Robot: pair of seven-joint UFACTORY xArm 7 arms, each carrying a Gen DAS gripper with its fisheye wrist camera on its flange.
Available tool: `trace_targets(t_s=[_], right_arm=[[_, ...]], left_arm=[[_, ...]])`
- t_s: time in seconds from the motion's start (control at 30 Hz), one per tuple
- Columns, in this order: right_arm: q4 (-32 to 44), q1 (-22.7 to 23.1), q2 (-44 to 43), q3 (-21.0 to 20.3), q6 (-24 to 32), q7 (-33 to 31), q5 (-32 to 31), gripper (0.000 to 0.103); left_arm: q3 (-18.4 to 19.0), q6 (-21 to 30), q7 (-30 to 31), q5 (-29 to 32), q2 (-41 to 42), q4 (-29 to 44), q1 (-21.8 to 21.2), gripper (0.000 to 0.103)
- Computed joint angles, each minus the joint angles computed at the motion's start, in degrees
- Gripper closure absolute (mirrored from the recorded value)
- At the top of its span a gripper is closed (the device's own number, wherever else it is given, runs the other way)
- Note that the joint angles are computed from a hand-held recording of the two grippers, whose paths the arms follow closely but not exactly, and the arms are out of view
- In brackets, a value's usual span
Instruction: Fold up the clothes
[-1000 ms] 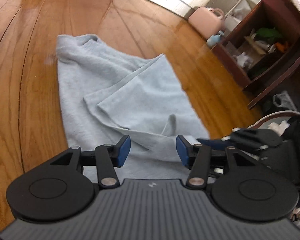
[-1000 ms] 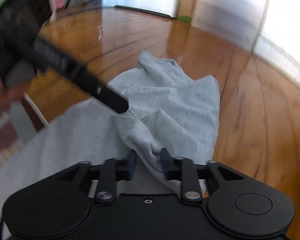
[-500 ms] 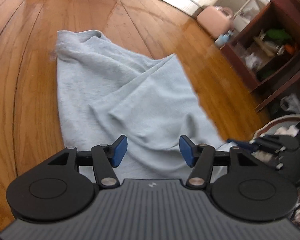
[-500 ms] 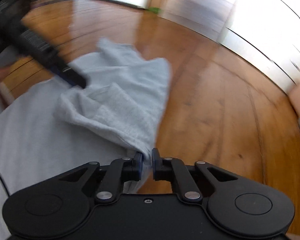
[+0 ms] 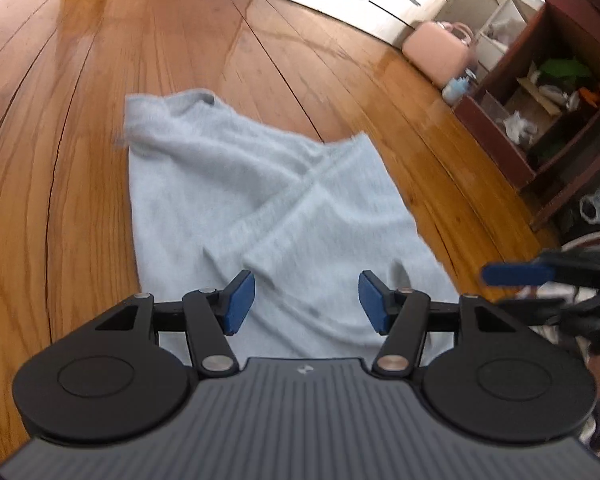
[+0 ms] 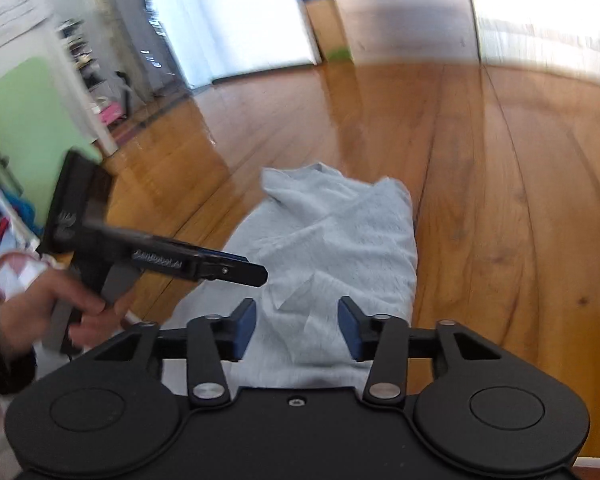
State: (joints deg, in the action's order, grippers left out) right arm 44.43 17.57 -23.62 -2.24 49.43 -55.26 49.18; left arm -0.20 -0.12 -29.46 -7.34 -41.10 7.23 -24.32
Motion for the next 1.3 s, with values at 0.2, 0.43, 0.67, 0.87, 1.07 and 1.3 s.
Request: trace_targets(t_s=[0.2,0.43,0.67,0.87,1.07,1.3], right_arm=[[-7.16,0.72,0.22,12.06,-20.12,11.88,-15.28,0.065],[-13.36,5.38,-8.76,5.06,-21.79,13.83,-17.63,0.099],[-14.33,7.28,-11.68,-0.77,-4.74,7.55,-22.07,0.103],[-18.09,5.05,-17.68,-0.57,-11.08,8.37,-17.75,0.084],[-22.2,7.29,-15.77,0.83,-24.79,6.63,-23.67,0.058],[-22.8,17.75,-10.62,-9.06,-33.63,2.59,-14.56,0.058]], left_arm=[[-4.34,5.91,11.21,8.49,10.59,9.13,5.85,0.096],[-7.1,6.79,10.8,7.87,11.12,10.62,9.83,0.101],[-12.05,9.17,5.73,10.38,9.98,10.56,13.5,0.101],[-1.41,18.51,17.69,6.12,10.55,17.55,5.07,0.089],[0.36,27.63,30.09,1.43,21.7,33.7,5.94,0.053],[-4.07,26.58,31.62,-4.12,35.37,41.44,7.21,0.087]])
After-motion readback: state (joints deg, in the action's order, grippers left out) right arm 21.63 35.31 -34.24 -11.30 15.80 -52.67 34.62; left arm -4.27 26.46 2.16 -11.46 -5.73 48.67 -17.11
